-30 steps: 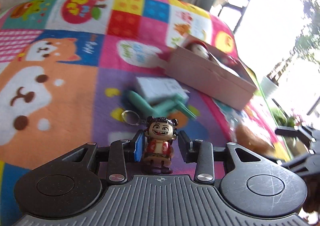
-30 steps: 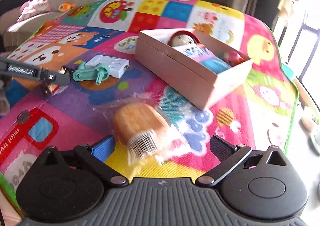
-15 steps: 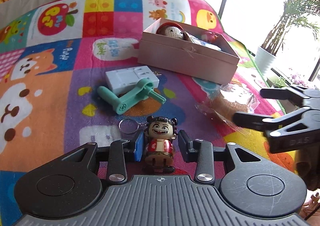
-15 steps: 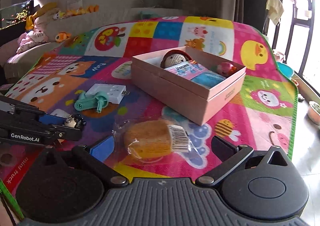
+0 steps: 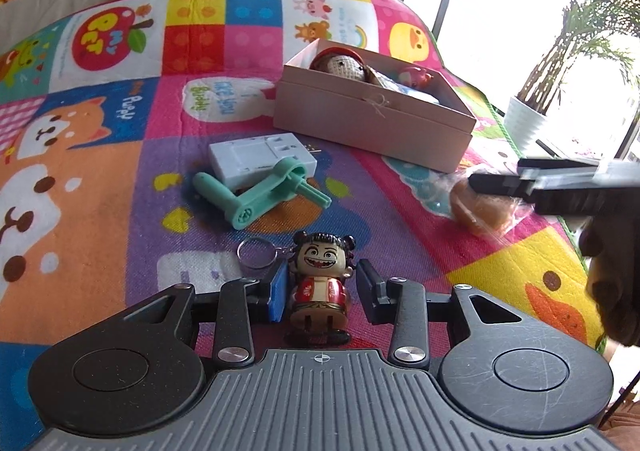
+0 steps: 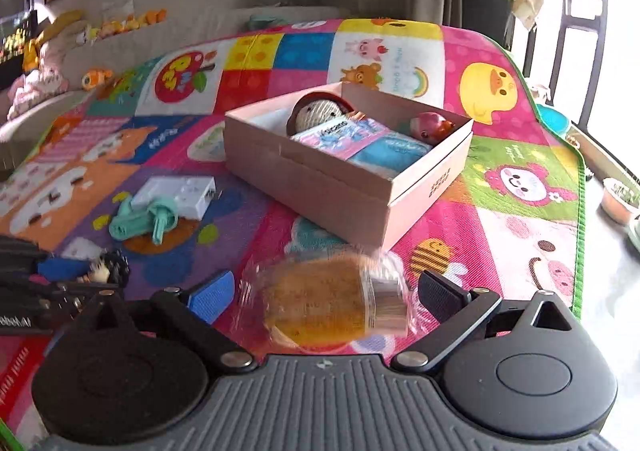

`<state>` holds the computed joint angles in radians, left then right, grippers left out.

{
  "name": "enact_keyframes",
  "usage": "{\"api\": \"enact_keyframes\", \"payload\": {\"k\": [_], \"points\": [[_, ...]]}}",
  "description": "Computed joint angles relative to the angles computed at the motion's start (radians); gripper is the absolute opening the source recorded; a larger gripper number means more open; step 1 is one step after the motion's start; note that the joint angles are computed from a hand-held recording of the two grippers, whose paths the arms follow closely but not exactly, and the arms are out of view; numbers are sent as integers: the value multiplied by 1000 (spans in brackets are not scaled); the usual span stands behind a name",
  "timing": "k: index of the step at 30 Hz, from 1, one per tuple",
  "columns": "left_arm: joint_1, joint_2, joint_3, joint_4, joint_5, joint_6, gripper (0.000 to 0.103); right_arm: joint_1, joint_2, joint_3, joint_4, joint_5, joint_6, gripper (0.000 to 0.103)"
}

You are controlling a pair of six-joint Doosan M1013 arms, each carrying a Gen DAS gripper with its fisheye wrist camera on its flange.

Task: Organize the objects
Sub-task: 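Grasp the wrapped bread packet with the right gripper and lift it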

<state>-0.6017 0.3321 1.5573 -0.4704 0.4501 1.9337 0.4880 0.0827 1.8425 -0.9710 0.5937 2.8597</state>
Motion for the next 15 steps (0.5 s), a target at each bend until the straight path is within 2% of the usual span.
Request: {"api": "enact_keyframes", "payload": {"k": [2,5,9,12,15], "points": [[0,3,-3,-2,-3,0,41,-10,-15,-2,-41,-11,59,99],[0,4,-3,-9,-6,9,41,-6,12,-40,-122,80,84,99],[6,1,3,-54,-3,50,41,-45,56,-88,-14,111,-62,93],[10,2,3,-84,-2,74,41,-53,77,-93,-56,176,-63,94],[11,3,4,-90,-5,82,41,-71,76,-85,-60,199,-50,94]]}}
